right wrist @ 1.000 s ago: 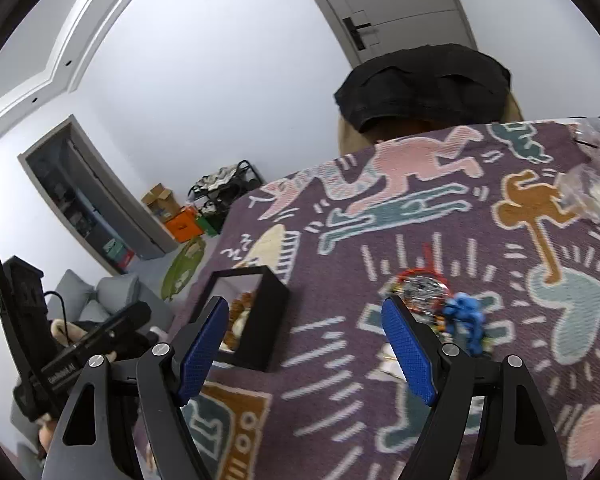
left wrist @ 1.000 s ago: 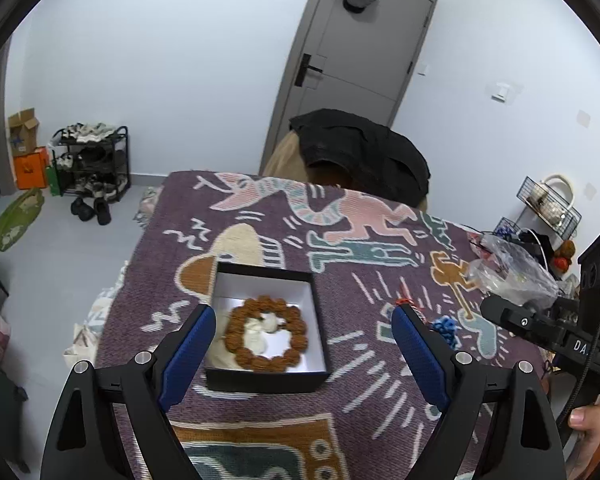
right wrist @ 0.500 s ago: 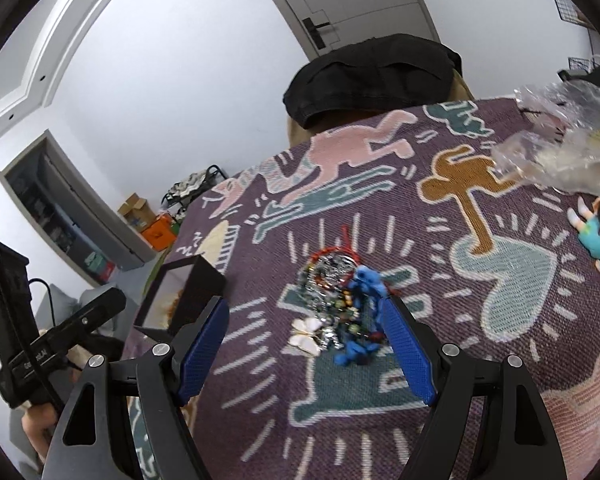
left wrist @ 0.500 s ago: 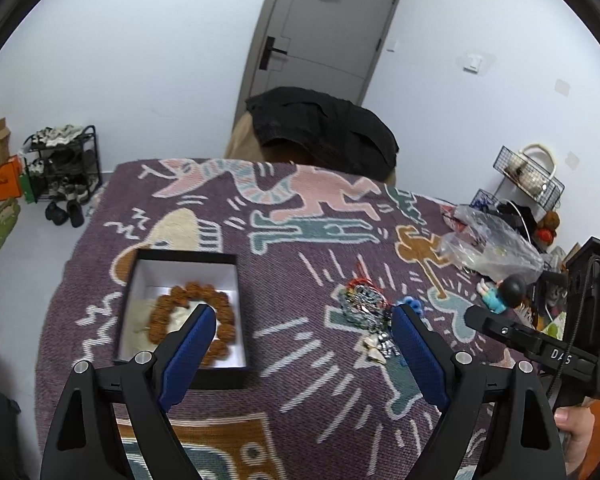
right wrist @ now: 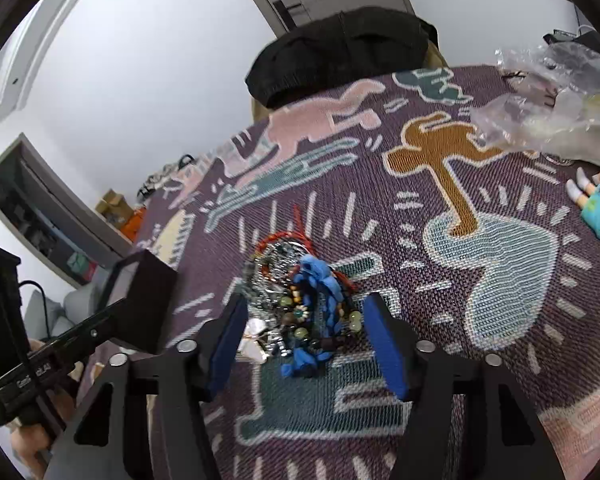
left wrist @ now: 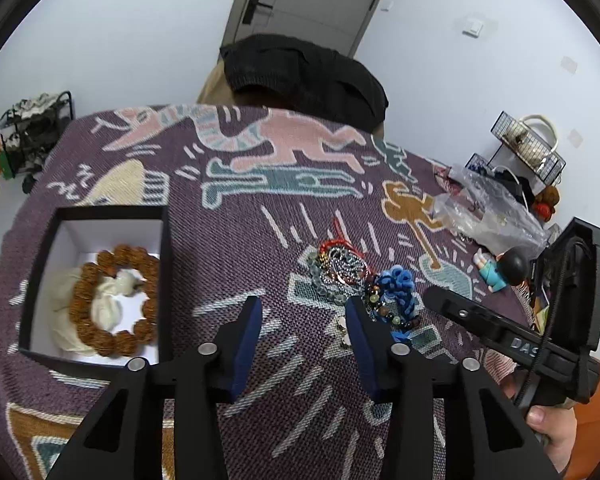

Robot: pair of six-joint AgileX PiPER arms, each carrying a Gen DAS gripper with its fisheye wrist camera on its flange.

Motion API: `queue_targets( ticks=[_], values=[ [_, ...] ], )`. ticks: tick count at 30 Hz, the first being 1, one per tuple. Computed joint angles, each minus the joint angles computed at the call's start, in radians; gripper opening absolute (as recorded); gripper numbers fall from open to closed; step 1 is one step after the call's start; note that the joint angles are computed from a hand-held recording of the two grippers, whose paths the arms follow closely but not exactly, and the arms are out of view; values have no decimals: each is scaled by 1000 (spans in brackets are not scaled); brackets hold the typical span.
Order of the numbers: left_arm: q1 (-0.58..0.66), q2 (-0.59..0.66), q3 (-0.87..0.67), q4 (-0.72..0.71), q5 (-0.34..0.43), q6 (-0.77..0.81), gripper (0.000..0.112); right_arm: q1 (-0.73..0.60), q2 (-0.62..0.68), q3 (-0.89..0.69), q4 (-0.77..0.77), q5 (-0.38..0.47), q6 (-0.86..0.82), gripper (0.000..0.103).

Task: Organize jewelry
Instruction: 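Grasp the blue beaded bracelet with the right tool and lift it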

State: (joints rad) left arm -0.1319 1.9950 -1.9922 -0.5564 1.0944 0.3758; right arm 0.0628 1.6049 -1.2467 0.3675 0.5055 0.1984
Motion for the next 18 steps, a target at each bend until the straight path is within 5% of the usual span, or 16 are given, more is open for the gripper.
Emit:
queue_targets(
  ticks=[7, 9, 11, 12, 18],
  values=[
    [-29, 65, -69, 26, 37, -41, 37, 14, 114, -115, -115, 47, 84, 53],
    [-37, 77, -82, 36, 42, -52, 37, 18, 139, -145, -139, 65, 96, 44],
    [-43, 83, -87, 43, 45, -58, 37, 17, 159, -167, -142, 83, 92, 18],
    [-46, 87, -90, 46, 48, -61, 37, 16, 162, -169, -145, 87, 93, 14],
    [-75, 126, -131, 69, 79, -81, 37, 12, 82, -91, -119, 29, 58, 12]
  ],
)
